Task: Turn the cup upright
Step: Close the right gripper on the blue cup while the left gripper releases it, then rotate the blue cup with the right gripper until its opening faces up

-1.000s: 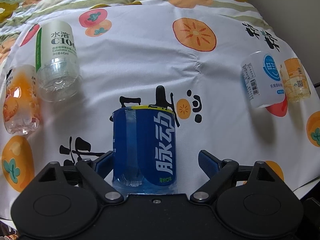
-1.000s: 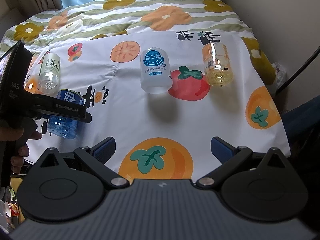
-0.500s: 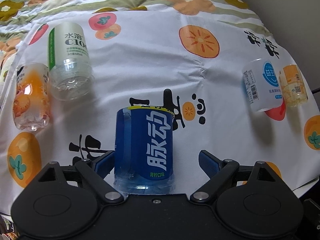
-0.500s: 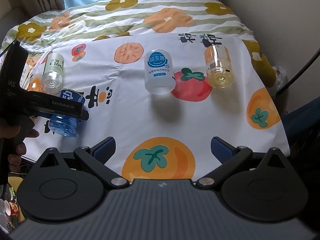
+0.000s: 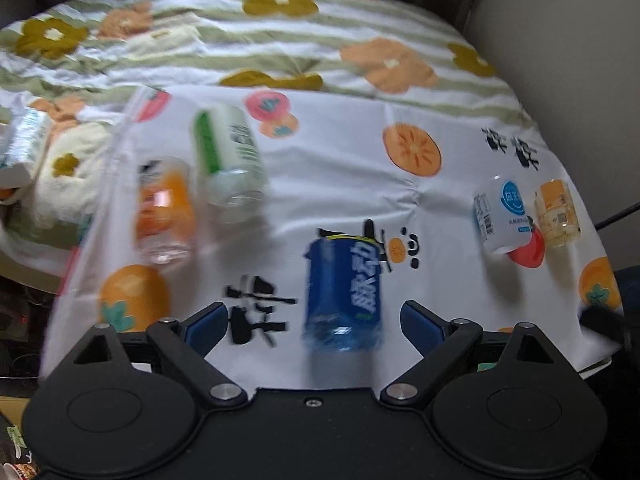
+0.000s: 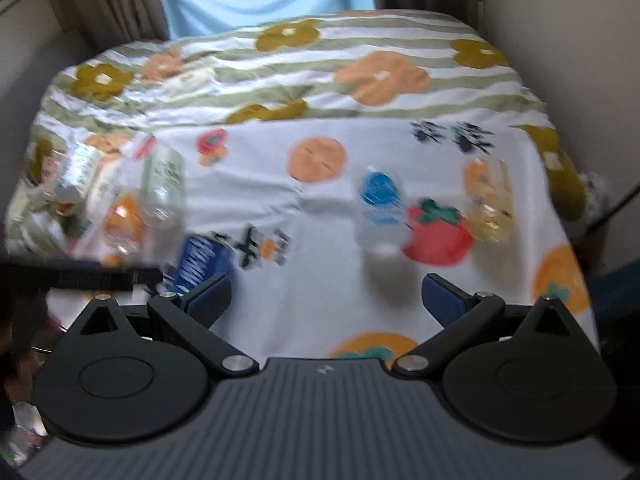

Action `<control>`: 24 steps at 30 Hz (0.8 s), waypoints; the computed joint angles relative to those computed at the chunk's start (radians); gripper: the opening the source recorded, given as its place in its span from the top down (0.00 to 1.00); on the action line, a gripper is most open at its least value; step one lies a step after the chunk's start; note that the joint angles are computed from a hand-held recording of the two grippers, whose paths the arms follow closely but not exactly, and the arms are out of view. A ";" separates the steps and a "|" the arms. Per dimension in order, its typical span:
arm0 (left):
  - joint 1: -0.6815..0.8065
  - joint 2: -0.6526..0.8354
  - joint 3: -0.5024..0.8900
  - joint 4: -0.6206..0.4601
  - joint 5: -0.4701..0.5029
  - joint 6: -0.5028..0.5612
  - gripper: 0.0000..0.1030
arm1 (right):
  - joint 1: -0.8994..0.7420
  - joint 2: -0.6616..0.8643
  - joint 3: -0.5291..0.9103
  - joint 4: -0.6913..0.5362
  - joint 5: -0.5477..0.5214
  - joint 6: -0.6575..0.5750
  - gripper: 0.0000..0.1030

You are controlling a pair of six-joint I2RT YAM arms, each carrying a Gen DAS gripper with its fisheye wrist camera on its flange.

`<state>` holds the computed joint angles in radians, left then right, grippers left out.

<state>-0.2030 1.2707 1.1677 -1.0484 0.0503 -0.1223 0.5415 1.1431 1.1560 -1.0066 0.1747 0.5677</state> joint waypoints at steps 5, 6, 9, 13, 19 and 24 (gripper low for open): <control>0.103 -0.117 -0.026 -0.064 0.010 0.050 0.04 | -0.073 0.201 0.121 0.060 -0.226 0.014 0.00; 0.125 -0.135 -0.030 -0.076 0.012 0.065 0.03 | -0.078 0.238 0.138 0.072 -0.256 0.024 0.00; 0.177 -0.176 -0.059 -0.095 0.012 0.103 0.02 | -0.064 0.372 0.198 0.106 -0.316 0.061 0.00; 0.274 -0.205 -0.100 -0.104 0.045 0.167 0.02 | -0.045 0.515 0.234 0.162 -0.354 0.116 0.00; 0.420 -0.188 -0.125 -0.117 0.137 0.251 0.02 | -0.027 0.670 0.272 0.214 -0.370 0.193 0.00; 0.472 -0.170 -0.145 -0.108 0.157 0.294 0.02 | -0.039 0.725 0.286 0.243 -0.402 0.239 0.02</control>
